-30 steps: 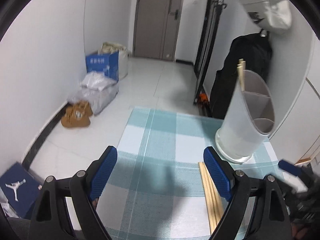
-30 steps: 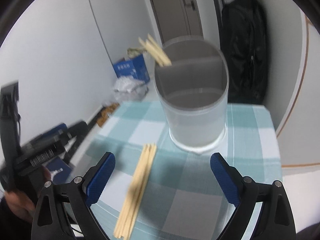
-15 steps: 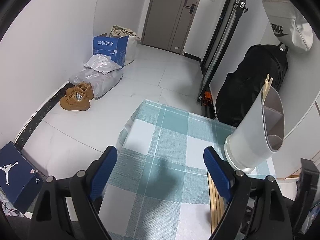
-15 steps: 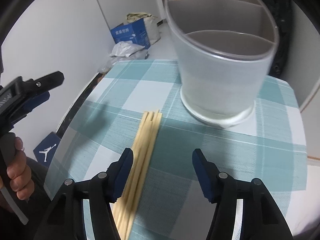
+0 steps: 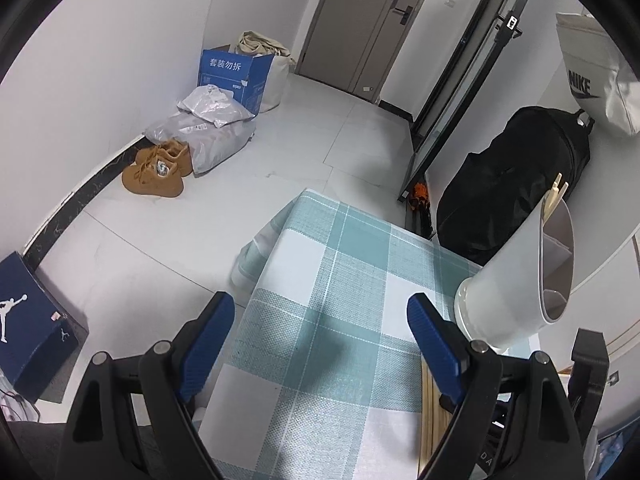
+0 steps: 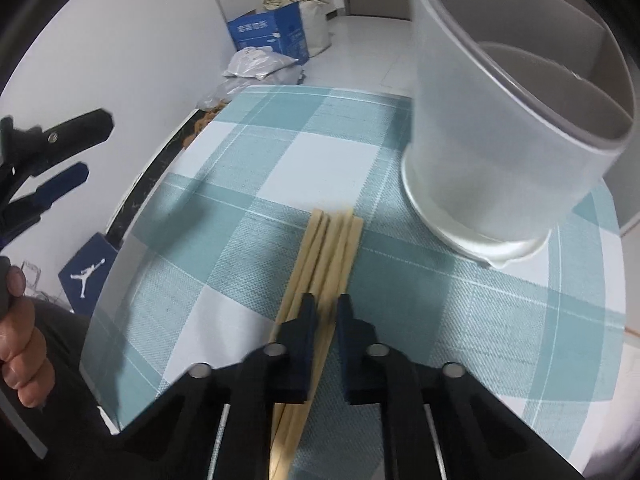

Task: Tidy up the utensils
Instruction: 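Close the right tool on one wooden chopstick from the bundle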

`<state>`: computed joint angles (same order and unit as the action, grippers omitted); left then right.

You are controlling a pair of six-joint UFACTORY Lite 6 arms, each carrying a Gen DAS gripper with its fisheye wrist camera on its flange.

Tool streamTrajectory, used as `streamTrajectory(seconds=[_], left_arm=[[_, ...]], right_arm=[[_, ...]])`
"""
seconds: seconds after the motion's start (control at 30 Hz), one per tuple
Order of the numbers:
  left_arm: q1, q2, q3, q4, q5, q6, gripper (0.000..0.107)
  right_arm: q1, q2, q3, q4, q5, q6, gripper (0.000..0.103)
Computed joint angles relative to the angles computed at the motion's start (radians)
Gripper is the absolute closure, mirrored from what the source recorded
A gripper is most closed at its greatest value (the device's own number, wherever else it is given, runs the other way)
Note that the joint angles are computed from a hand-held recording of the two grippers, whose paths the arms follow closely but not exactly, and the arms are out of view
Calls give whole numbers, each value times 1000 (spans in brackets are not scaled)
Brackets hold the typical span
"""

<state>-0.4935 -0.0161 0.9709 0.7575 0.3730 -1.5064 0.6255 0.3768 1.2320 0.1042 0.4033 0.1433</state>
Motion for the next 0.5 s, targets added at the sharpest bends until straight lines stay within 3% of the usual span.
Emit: streamTrajectory(seconds=[0.33,0.43,0.5], left_arm=[[-2,29,22,-71,-11,75,22],[-6,42,34,-95,-6,108,22],[-8,47,38,-104,-2,120,22]], right_arm=[[-138,-101,-117,327,8,-219,98],[-169,-102,-128,357,28,-217,98],[-162,-100,-115,283,54,-154,98]])
